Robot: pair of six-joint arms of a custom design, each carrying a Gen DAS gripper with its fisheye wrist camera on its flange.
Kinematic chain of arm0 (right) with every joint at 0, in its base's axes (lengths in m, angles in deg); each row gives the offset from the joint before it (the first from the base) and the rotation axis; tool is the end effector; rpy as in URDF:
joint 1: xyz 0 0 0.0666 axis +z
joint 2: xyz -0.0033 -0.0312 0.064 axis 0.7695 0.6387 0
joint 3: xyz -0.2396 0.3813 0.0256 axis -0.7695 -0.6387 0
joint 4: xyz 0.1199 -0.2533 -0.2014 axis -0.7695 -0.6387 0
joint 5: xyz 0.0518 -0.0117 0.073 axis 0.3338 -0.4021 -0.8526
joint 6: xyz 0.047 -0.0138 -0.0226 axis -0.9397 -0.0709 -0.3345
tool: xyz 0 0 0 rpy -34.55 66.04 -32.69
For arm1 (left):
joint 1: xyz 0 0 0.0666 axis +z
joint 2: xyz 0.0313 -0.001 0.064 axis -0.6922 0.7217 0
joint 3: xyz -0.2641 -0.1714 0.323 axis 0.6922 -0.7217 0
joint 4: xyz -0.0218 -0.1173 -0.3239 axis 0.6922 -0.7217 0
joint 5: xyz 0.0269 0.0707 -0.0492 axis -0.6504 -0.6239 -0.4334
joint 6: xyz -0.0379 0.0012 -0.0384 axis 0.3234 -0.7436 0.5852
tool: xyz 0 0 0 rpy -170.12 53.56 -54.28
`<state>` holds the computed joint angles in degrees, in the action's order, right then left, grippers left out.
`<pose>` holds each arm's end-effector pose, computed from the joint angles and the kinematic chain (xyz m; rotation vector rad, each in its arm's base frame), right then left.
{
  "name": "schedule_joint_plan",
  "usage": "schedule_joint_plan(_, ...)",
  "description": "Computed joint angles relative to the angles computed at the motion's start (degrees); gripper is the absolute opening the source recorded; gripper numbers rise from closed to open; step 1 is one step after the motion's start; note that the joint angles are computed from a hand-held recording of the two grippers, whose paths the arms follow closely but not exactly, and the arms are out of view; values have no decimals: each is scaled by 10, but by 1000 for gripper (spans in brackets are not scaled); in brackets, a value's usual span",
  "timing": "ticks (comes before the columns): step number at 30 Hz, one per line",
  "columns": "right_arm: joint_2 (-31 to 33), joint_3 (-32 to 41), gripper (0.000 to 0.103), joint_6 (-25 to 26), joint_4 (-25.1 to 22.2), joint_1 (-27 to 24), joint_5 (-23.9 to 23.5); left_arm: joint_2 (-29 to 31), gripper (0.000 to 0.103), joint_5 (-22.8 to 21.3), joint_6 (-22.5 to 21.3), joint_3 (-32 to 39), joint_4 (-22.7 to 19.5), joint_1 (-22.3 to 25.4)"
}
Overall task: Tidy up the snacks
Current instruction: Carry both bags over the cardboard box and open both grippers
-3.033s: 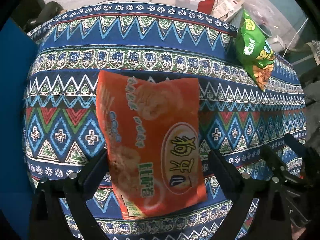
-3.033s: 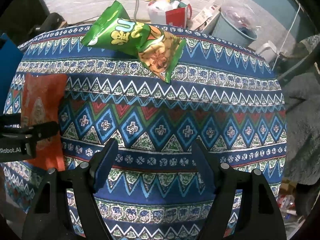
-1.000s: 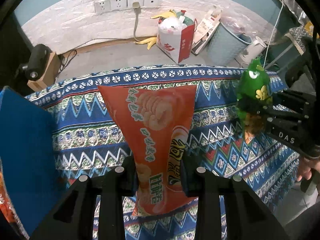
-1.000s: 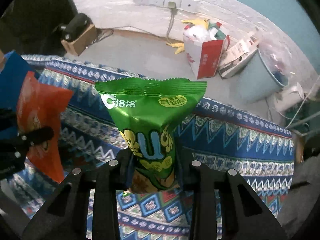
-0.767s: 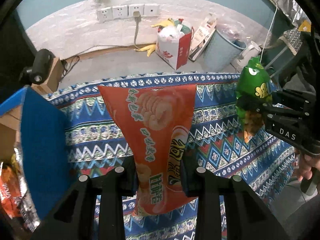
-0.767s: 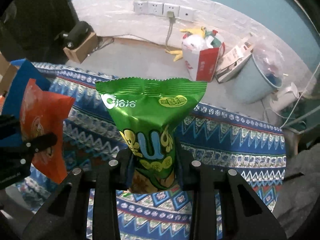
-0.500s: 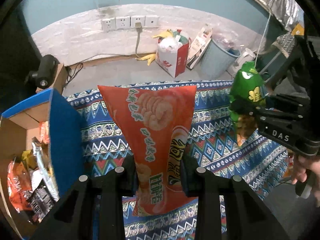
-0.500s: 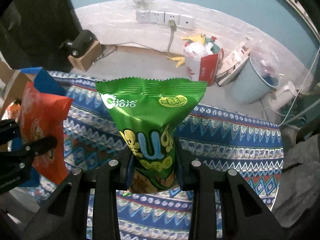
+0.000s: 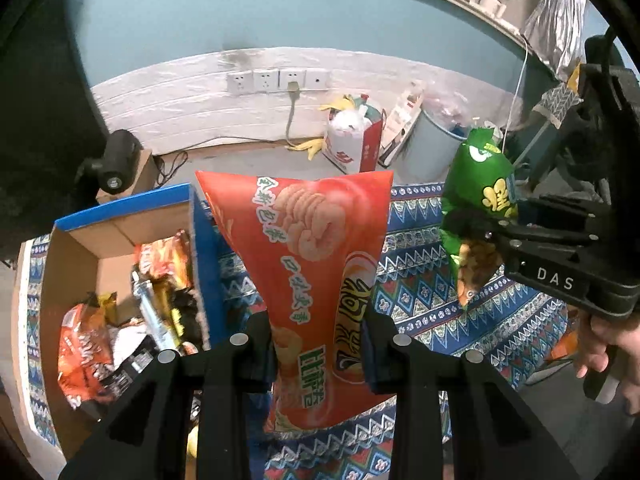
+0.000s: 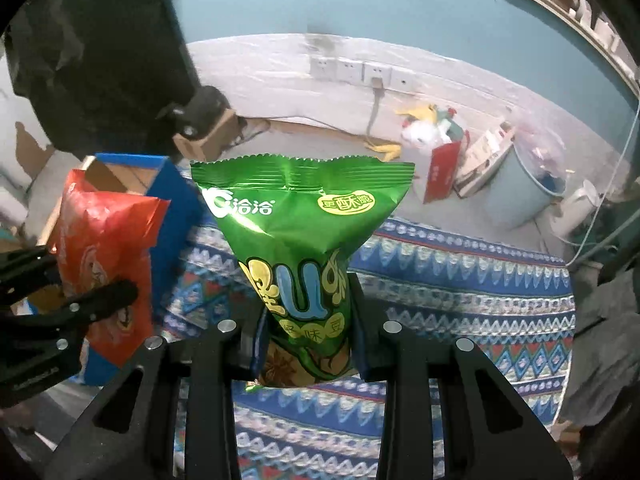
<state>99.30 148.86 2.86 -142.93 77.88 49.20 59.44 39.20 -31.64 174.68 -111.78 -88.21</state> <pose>0.4433 0.2317 0.5462 -0.4548 2.6314 0.2278 0.3828 -0.3666 0.5162 0.1932 2.6185 -0.2435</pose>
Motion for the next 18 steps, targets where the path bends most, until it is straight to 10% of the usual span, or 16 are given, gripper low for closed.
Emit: schedule_joint_plan(18,84,136,31,-19,-39,104,1,-117,32,-20,19,-128,16,65)
